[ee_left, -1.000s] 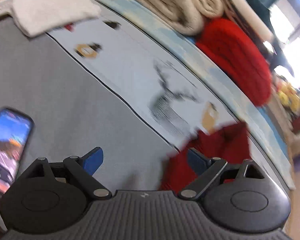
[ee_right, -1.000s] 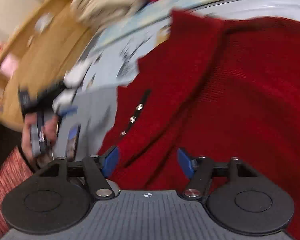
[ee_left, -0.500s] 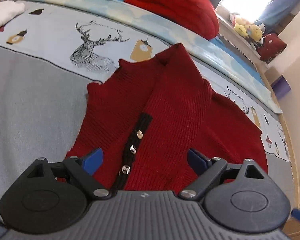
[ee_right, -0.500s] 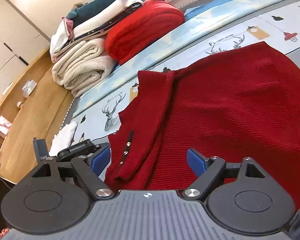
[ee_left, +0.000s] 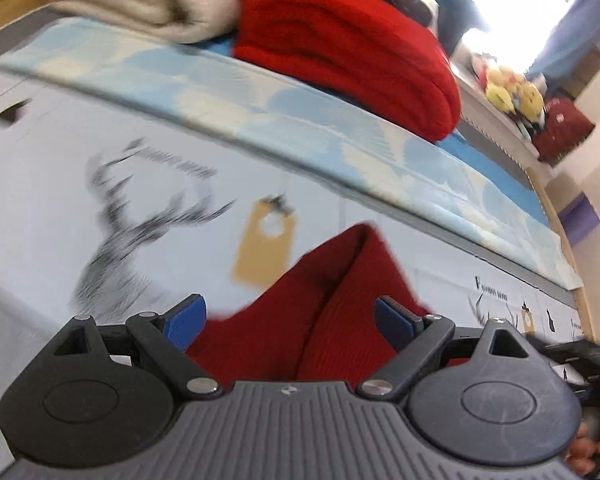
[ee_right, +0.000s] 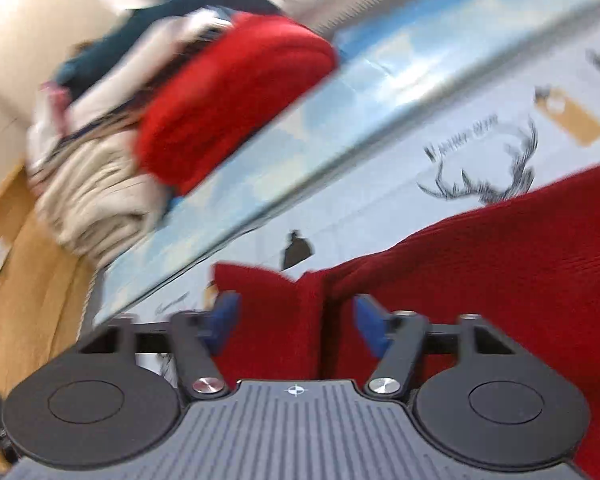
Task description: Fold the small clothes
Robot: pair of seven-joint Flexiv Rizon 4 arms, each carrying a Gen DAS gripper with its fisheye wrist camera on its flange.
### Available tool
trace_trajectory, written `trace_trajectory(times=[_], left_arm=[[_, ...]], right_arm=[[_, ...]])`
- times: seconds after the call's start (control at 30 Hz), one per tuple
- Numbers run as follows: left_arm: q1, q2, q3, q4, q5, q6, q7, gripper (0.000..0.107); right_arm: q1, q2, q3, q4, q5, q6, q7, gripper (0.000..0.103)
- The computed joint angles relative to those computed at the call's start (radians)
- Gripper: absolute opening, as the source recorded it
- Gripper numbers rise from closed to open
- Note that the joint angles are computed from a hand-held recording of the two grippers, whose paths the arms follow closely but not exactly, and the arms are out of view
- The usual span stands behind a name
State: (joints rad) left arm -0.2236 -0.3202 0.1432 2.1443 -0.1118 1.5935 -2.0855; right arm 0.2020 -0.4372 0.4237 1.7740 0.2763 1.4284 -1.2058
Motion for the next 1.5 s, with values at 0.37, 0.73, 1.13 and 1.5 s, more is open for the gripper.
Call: trace_trajectory(times=[0.37,0.73,1.13,1.5], left_arm=[[0.014,-0.364,-0.048,-0.510,-0.028,-0.337,0.029,0.086],[0.001,-0.439,-0.016,-0.536,0.006,-0.208,0.043,0.014],[-0.032,-0.493,0.030,-0.523,0.005,-0.069,0.067,0.016],[-0.113,-0.515,0.139,-0.593,0.066,-0.163,-0.006,0.022]], right_arm=[[0.126,-0.344,-0.079,-0.392,-0.163,-0.247,0.091,0.044],[0.164,-0.388,-0.155,-0.362,-0.183,-0.063,0.067,0.005],[0.017,-0.422,-0.015,-0.333,-0.247,0.074,0.068,0.027],[0.181,-0.407,-0.227,-0.314,-0.430,-0.070,-0.078,0.000]])
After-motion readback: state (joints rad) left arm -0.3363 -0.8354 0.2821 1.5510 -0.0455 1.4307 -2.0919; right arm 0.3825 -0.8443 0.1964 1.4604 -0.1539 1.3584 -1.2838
